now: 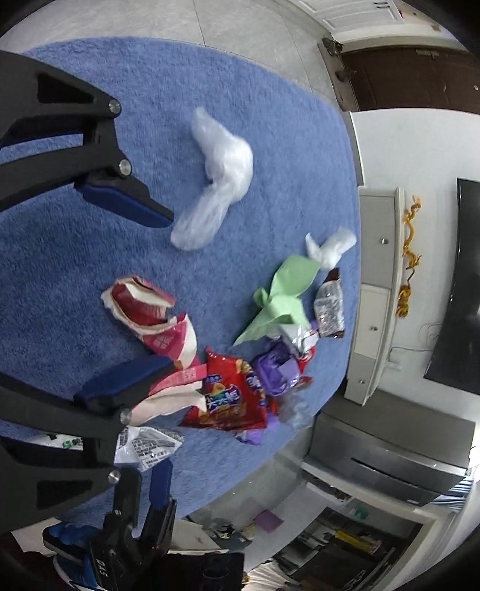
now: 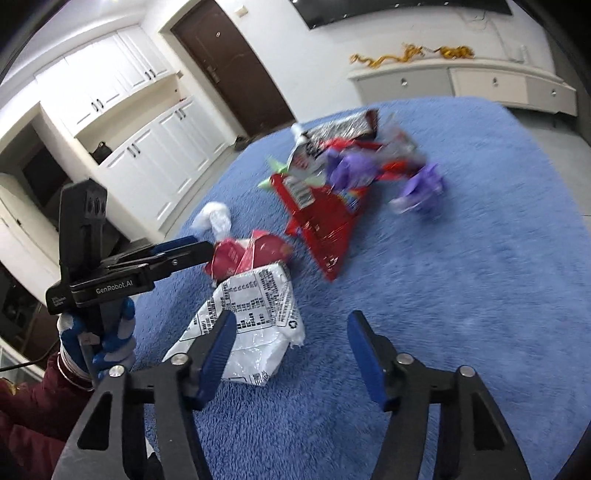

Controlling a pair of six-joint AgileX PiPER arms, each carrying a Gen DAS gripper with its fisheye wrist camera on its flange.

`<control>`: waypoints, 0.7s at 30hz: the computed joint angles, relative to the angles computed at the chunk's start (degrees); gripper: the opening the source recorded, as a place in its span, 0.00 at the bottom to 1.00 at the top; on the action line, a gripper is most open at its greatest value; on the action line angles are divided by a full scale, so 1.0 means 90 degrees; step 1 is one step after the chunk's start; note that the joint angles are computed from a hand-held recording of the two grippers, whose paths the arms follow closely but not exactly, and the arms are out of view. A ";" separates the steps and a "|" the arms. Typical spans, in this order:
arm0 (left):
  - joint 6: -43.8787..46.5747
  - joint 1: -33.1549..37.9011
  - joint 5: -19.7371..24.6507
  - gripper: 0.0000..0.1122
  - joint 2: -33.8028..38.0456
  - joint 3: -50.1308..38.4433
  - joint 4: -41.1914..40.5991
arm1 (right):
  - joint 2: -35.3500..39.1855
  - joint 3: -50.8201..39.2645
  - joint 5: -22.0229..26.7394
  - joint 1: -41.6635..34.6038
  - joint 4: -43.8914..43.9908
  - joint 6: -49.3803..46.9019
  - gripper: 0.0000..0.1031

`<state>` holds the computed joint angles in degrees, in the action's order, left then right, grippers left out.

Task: Collect trash
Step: 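Grasp the red-white wrapper with left tool while right tool grasps white printed bag, then carry both wrappers to the trash bin and open both tools over it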

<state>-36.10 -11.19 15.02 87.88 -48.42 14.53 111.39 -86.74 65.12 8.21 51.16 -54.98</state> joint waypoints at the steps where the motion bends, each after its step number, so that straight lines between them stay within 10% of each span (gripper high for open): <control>1: -0.0018 -0.0009 -0.0005 0.60 0.0105 -0.0053 0.0024 | 0.0119 -0.0087 0.0095 0.0021 0.0019 0.0041 0.47; 8: 0.1472 0.0095 -0.0081 0.25 0.0392 -0.0093 -0.1613 | 0.0148 -0.0014 0.0429 -0.0040 0.0186 -0.0306 0.15; 21: -0.2996 -0.1010 0.1215 0.24 -0.1034 0.0052 0.2547 | -0.0782 0.0955 0.0371 -0.1197 0.1056 -0.1090 0.10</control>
